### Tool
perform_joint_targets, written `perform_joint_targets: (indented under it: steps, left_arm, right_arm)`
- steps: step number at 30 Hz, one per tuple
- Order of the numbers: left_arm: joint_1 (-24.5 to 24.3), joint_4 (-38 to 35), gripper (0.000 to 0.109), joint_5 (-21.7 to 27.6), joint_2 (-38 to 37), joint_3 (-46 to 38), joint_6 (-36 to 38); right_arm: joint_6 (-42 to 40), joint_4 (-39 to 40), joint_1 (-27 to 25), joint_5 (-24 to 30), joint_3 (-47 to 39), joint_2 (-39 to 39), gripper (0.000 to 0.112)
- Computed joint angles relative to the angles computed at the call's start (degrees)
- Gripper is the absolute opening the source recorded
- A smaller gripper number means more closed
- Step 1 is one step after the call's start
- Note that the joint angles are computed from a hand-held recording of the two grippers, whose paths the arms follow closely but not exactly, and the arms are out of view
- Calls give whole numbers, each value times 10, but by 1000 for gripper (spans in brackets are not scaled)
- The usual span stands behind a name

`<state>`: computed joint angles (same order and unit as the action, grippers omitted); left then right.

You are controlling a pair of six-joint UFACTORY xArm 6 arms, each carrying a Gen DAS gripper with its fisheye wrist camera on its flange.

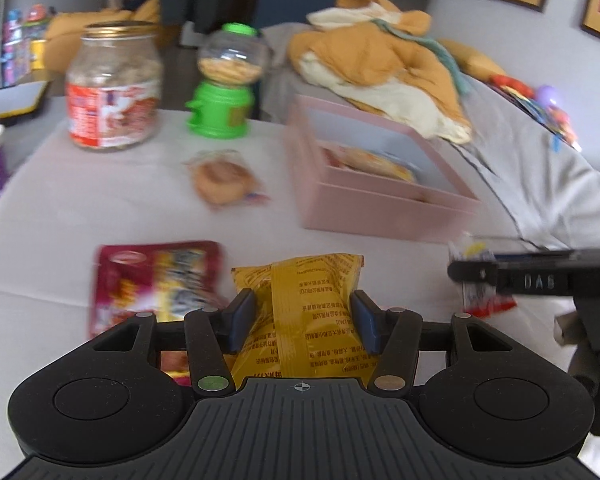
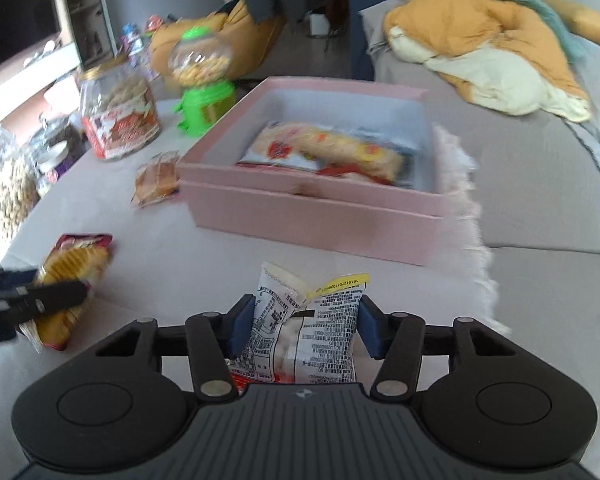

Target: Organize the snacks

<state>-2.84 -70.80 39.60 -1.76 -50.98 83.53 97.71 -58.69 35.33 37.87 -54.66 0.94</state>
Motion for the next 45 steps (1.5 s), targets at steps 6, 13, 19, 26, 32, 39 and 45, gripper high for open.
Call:
perform_joint_targets:
  steps: [6,13,19,26,32,39,45]
  left_arm:
    - [-42,23,58,-4,-27,18,-2]
    - [-90,-7,58,18,11,-64,1]
    - [-127,-181,59,2,161,-243,-13]
    - [-115,-148,56,-35,188,-237,-55]
    - [-38,-132,56,-9,101,-123,-9]
    - [-1,-118,56,-87,60,-78,7]
    - [68,-86,56,-75,89,-93,-40]
  right_arm:
    - [62,-46,11,33,54,-64,54]
    - [121,-83,2,10,96,-93,54]
    - [140,-106,8,8,91,-87,54]
    - [126,-101,20,17,88,-73,54]
    - [134,-114,-15,-30,89,-90,54]
    - [15,-126,-100,-35,-74,-25,76]
    - [-151,1,-92,-22,-232,108,83]
